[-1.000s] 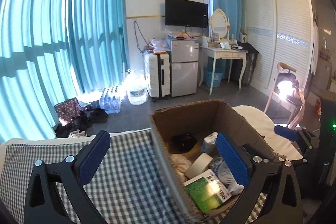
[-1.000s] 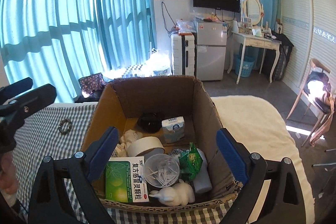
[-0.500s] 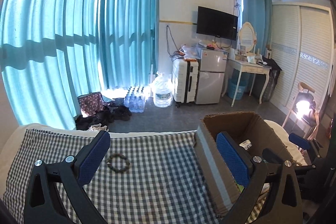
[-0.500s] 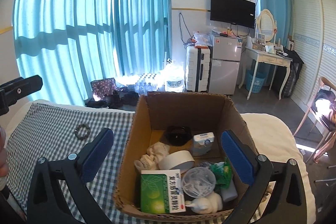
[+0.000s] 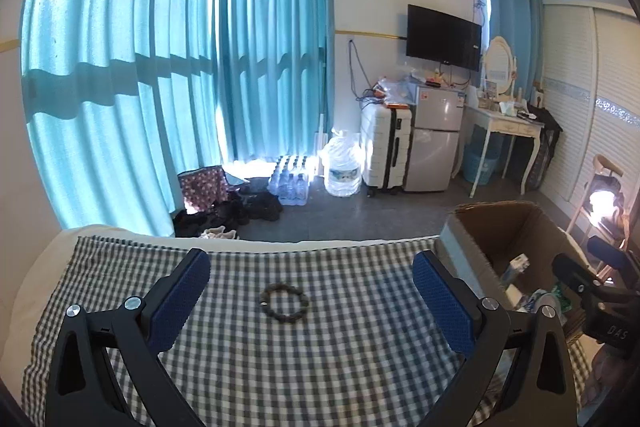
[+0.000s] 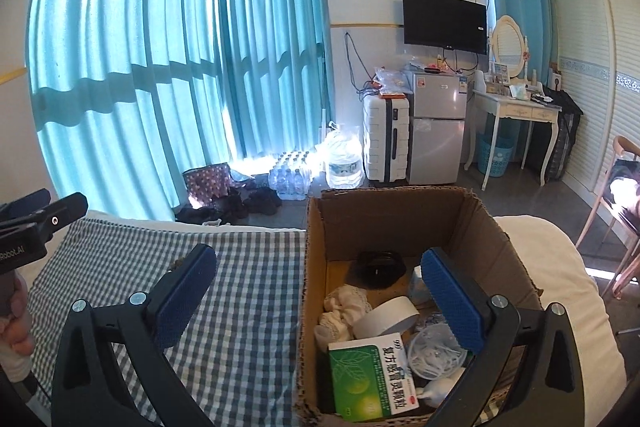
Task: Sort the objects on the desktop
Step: 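Withdraw the right gripper from the box and move it over the bead bracelet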
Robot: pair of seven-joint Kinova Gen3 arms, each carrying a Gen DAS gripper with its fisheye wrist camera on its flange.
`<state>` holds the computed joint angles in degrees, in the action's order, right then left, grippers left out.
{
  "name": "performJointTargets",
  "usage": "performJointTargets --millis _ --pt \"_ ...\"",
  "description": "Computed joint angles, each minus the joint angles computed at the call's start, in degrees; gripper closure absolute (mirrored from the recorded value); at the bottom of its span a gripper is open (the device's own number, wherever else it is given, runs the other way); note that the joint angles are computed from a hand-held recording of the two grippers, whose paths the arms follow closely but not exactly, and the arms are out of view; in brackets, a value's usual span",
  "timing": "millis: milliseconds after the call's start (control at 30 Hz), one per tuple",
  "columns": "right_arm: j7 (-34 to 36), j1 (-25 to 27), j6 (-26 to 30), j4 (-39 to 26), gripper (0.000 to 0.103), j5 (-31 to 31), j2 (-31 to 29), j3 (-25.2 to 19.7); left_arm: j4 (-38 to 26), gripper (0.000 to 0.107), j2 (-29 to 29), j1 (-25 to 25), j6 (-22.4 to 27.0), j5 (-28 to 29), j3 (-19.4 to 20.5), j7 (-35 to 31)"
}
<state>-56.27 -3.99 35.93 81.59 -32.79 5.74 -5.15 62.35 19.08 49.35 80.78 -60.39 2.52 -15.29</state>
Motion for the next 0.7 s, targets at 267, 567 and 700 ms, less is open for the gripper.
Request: performJointTargets --millis 267,567,700 --pt "0.20 -2.02 -2.52 2.71 0.000 -1.16 -0.67 -1.26 11.97 0.004 -5.99 -3.80 -0.23 1.74 1.97 7.74" --pt "-0.23 -5.18 -3.77 4.76 0.000 -0.89 -0.33 -2.29 21.10 0.004 -11.00 -10.16 -4.50 0.78 6.67 11.38" --pt "-3.13 -8.07 -4.57 4.90 0.000 4.58 0.25 -3.08 23.57 0.004 -12.70 -13.52 -7.29 2.33 7.43 9.88"
